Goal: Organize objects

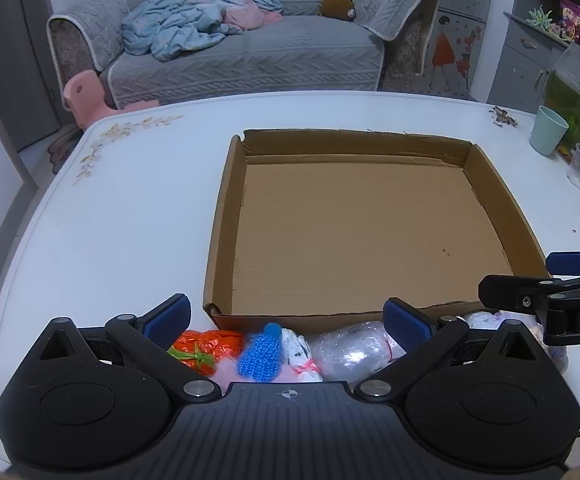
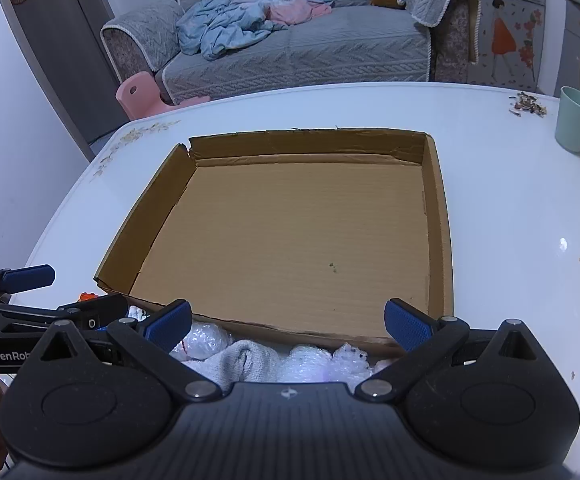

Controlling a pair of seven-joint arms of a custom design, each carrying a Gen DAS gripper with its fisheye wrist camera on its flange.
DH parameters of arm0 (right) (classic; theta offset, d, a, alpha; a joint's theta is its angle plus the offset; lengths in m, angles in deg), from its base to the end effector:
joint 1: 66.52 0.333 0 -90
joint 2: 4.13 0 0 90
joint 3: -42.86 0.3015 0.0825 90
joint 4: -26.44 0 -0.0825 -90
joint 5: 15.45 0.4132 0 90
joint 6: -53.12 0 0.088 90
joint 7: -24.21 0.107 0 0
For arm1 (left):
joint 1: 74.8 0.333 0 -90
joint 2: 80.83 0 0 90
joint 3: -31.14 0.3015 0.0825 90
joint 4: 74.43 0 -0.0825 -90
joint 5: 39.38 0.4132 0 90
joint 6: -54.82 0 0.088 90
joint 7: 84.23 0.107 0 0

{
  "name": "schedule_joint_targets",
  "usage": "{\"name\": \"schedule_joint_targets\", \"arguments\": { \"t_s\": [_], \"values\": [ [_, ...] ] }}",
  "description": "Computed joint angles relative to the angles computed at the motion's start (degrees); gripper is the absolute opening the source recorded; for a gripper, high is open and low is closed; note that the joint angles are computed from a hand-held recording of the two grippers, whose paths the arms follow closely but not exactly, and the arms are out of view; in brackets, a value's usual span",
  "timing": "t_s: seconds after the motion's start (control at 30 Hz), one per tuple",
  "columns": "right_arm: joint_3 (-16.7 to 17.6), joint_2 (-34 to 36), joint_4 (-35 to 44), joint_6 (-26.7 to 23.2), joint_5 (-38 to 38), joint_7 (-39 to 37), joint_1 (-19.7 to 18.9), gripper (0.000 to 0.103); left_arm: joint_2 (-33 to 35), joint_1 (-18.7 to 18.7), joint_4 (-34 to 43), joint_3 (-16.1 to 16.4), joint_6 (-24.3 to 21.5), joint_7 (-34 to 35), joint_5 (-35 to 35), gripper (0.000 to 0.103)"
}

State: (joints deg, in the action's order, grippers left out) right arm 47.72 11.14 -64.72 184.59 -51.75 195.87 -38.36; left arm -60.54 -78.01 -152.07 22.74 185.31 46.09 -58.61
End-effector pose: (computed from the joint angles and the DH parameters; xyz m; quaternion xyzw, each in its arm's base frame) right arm 0.6012 0.3681 0.5091 -0.4662 0.8189 -0.2121 0.2590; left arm 0.7208 -0.1371 0.5731 -0.3822 0.8640 -0.2919 0.1491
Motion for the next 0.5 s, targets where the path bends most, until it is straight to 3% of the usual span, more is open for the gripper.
{"name": "schedule_joint_targets", "arguments": {
  "t_s": [0.5],
  "values": [
    [0.0, -0.1, -0.2, 0.2, 0.0, 0.2, 0.1, 0.102, 0.2, 0.2, 0.3, -0.1, -0.4, 0.2, -0.3, 0.102]
  ]
}}
